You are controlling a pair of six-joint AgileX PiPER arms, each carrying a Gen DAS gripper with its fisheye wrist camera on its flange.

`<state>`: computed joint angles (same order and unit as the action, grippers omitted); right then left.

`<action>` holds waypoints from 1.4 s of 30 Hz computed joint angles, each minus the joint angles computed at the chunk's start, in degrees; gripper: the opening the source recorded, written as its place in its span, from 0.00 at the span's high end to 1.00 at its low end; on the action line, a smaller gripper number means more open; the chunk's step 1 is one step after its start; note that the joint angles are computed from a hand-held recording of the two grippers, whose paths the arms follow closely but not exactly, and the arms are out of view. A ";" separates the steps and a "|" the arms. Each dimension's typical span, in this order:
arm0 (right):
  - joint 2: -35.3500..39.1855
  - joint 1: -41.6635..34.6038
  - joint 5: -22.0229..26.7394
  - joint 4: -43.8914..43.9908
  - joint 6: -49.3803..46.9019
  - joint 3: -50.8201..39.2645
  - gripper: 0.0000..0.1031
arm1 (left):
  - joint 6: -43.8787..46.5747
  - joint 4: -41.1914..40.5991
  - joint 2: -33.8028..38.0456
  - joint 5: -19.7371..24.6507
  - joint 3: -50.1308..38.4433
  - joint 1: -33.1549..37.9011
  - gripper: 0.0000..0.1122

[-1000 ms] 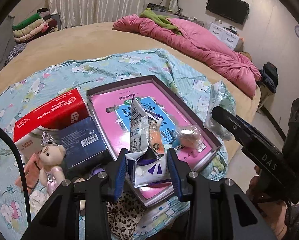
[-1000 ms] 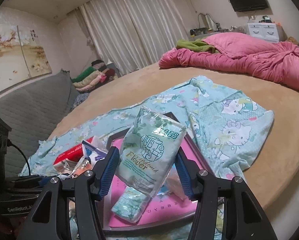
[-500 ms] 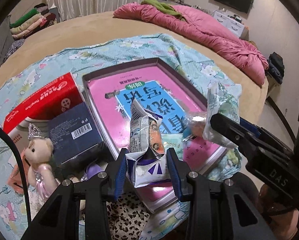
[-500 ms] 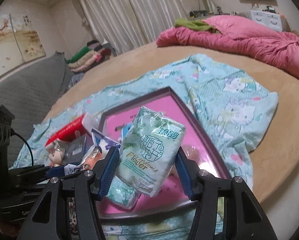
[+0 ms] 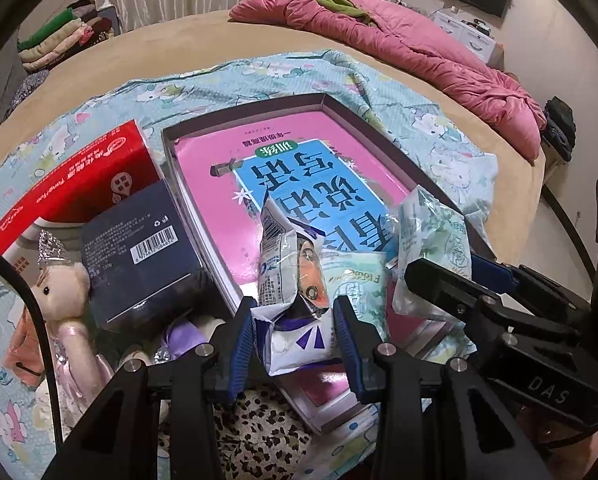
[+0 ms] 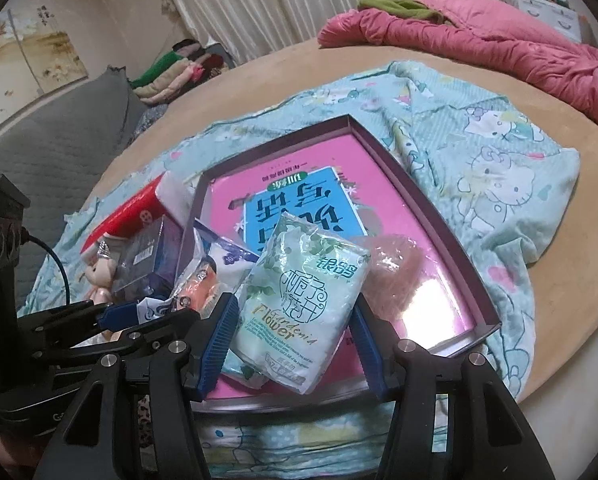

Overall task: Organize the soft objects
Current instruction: 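Open the right tool onto the tray while the left tool holds the snack packet above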

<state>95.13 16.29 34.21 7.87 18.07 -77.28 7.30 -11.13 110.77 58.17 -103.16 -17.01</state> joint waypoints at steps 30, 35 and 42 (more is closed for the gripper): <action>4.62 -0.30 6.22 -11.72 11.68 -4.62 0.43 | 2.07 -2.52 0.53 -0.33 0.46 0.27 0.65; 4.40 -0.96 5.72 -10.63 11.37 -4.05 0.43 | 2.39 -2.97 0.52 0.07 0.38 0.16 0.65; 4.32 -0.81 5.51 -11.03 11.90 -4.00 0.43 | 2.54 -3.40 0.54 0.30 0.23 0.21 0.64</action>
<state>99.46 15.48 39.71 -3.16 29.96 -81.28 9.84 -14.53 111.31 58.47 -102.93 -16.80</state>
